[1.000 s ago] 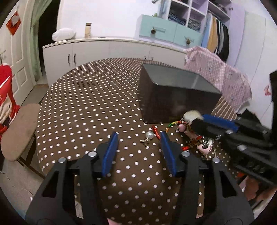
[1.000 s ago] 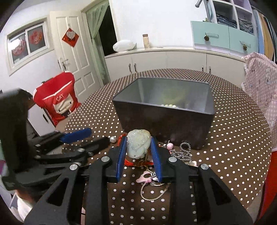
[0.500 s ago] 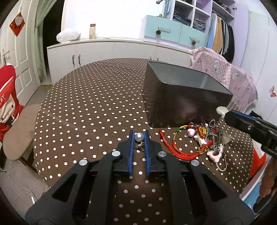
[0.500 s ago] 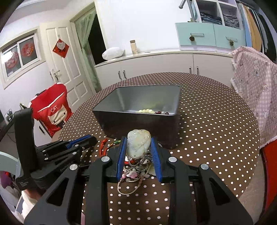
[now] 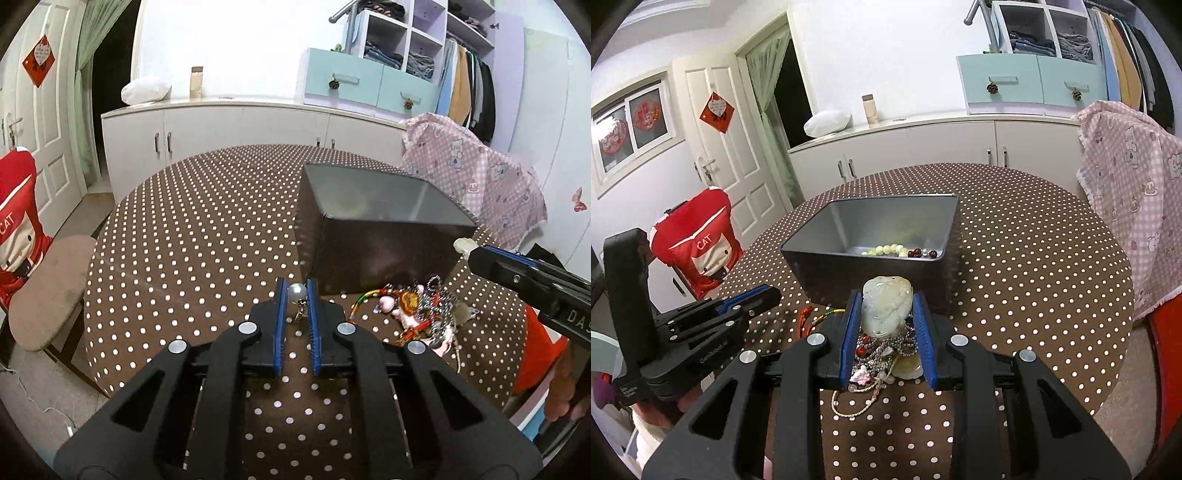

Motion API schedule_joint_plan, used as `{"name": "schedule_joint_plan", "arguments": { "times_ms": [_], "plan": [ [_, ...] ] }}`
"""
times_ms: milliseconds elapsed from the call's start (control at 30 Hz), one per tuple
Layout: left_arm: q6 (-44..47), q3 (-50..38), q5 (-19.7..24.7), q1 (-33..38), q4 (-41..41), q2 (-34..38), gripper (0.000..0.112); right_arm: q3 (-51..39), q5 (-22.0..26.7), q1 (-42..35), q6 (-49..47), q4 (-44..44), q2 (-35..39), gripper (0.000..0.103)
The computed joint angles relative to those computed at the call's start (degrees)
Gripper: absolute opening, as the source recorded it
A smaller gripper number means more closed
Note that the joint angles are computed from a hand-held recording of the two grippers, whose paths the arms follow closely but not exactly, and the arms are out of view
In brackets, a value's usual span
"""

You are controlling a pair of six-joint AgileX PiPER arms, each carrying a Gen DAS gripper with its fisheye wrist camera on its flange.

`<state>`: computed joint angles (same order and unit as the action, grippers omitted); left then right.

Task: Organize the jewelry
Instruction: 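Grasp a small silver charm with the left gripper while the right holds the jade pendant, then carry the jade pendant and silver charm into the gray box and release both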

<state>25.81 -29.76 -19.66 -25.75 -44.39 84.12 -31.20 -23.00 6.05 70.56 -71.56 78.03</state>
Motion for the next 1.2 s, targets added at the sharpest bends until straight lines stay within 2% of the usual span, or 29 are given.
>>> {"name": "schedule_joint_plan", "arguments": {
  "times_ms": [67, 233, 600, 900, 1200],
  "plan": [
    [3.64, -0.73, -0.35, -0.72, -3.83, -0.17, 0.011, 0.00, -0.13, -0.29, 0.05, 0.02, -0.34, 0.026],
    [6.47, -1.51, -0.51, -1.52, -6.15, -1.53, 0.011, -0.09, -0.18, -0.65, 0.26, -0.06, -1.29, 0.026],
    [10.02, -5.02, -0.97, -3.84, -7.69, -2.50, 0.011, -3.46, 1.12, 0.19, 0.04, 0.76, -0.07, 0.026],
    [4.99, -8.97, -1.53, -5.25, -2.38, 1.17, 0.011, -5.82, 2.79, 1.79, -1.71, 3.73, 2.53, 0.026],
    [1.67, -11.14, 0.07, -4.96, 1.83, 3.87, 0.012, -7.41, 2.77, 1.64, 0.29, 1.78, 4.47, 0.026]
  ]
}}
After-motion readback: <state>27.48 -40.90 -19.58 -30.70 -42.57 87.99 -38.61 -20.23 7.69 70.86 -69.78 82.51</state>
